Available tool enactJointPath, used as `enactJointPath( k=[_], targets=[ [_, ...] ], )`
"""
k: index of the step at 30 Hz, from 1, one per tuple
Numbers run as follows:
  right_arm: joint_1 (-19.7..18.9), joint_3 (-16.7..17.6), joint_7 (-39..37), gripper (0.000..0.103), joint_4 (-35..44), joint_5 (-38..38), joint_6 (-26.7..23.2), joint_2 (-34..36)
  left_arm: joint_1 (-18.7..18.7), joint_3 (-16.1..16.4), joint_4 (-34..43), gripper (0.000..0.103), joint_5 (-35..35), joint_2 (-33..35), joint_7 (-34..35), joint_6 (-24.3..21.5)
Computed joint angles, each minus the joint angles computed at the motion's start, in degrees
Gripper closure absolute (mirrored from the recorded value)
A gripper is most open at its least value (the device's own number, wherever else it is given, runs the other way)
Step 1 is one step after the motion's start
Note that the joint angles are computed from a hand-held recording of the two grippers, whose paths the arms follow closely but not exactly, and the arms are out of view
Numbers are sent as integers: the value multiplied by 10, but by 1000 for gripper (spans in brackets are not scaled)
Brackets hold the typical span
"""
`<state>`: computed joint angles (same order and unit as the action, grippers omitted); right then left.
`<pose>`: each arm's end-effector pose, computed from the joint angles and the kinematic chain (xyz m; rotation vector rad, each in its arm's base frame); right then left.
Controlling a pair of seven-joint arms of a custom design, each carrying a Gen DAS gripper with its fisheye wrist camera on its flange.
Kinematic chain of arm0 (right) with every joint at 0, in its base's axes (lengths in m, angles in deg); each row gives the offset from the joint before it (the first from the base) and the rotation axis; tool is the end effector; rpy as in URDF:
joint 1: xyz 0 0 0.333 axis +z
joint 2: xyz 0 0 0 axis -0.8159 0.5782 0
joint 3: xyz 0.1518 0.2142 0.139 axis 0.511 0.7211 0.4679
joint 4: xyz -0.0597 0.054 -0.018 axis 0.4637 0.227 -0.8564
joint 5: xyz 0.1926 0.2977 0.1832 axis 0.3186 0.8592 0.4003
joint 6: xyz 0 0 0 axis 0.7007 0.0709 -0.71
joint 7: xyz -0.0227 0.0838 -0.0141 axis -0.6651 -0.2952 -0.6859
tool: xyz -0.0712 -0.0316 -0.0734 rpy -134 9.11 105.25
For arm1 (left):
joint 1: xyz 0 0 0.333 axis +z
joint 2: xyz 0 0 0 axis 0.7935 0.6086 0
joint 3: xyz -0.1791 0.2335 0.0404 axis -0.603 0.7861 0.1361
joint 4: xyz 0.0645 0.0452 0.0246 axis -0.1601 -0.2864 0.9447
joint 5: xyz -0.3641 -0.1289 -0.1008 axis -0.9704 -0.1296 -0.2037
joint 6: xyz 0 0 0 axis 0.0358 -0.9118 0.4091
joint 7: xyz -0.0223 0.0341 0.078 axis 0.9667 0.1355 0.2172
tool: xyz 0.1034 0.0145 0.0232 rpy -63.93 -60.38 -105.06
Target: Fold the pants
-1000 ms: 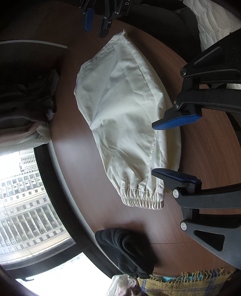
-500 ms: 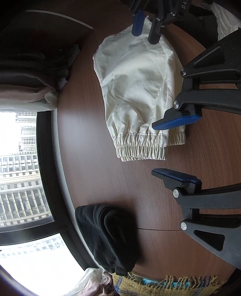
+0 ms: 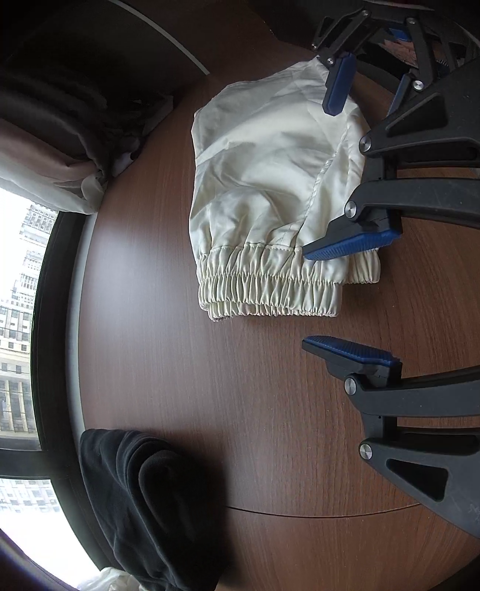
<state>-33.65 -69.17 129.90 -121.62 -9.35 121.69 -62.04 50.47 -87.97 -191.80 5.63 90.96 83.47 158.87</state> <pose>0.4648 0.2713 0.3500 -2.0949 1.6787 -0.4568 0.5466 -0.1386 0.3076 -1.6285 2.4599 -0.8411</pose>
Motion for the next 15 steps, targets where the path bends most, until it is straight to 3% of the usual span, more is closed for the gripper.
enactJointPath(
  k=[8,10,12,14,15],
  targets=[
    [19,-11,-15,55,37,-2,-6,44,22,3,45,61,-29,30,3,-84],
    [25,-19,-12,56,44,-4,-13,52,29,3,53,68,-40,33,4,-109],
    [25,-21,-27,58,46,20,-10,57,28,5,48,74,-44,27,3,-104],
    [28,-27,-28,78,47,24,-11,57,24,7,39,83,-44,16,2,-89],
    [29,-29,-32,83,48,25,-14,57,24,7,37,86,-51,11,5,-88]
  ],
)
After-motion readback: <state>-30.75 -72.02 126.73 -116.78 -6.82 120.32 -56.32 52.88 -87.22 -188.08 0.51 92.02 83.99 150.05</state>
